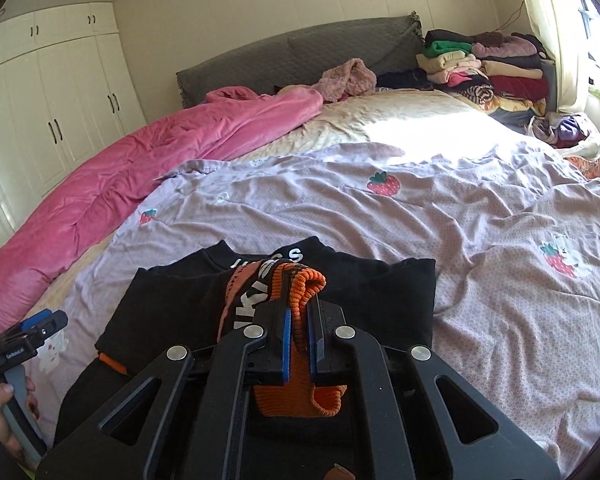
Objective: Fold small clothes
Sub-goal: 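Lower the cuff onto the sweatshirt body and open the right tool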
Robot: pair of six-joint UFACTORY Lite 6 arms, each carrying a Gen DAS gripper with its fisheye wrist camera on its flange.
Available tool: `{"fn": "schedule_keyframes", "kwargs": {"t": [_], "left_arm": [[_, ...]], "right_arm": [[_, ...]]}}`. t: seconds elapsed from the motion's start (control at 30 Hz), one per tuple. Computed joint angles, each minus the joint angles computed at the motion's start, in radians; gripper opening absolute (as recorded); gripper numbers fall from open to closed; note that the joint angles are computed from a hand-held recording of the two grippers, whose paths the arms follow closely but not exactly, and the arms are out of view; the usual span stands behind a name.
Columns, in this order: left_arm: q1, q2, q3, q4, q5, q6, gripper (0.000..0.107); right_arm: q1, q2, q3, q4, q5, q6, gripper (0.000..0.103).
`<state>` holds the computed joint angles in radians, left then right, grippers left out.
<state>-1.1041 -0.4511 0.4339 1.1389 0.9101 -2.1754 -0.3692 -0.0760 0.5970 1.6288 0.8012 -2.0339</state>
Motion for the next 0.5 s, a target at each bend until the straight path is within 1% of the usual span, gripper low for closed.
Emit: {"fn": "schedule_keyframes", "kwargs": {"t": [0.07, 0.13, 0.2, 0.27, 0.37, 0.47, 0.5], "left_arm": [[0.044, 0.074, 0.057, 0.018, -0.069, 0.030, 0.089], [0.099, 0.189, 0.141, 0.032, -0.147, 0.065, 0.089], [0.159, 0.287, 0.211, 0.062, -0.246, 0.077, 0.089], [0.207, 0.364, 0.257, 0.117, -0.337, 0.054, 0.089], [0.265, 0.477, 0.307, 0.188, -0.441, 0.018, 0.089], [0.305, 0.577, 0.319, 0.220, -0.507, -0.005, 0.089], [0.310, 0.596, 0.318, 0.242, -0.515, -0.023, 0.089]], "right_arm": [[-0.003, 0.011, 0.005, -0.002, -0.003, -0.004, 0.005], [-0.003, 0.017, 0.009, -0.003, -0.007, -0.003, 0.005], [0.000, 0.019, 0.007, 0.004, -0.014, -0.011, 0.005], [0.008, 0.016, 0.006, 0.004, -0.026, -0.010, 0.005], [0.016, 0.008, -0.001, 0.015, -0.044, -0.023, 0.005], [0.027, 0.003, -0.006, 0.043, -0.071, -0.060, 0.005], [0.031, 0.006, -0.005, 0.051, -0.079, -0.070, 0.005]]}}
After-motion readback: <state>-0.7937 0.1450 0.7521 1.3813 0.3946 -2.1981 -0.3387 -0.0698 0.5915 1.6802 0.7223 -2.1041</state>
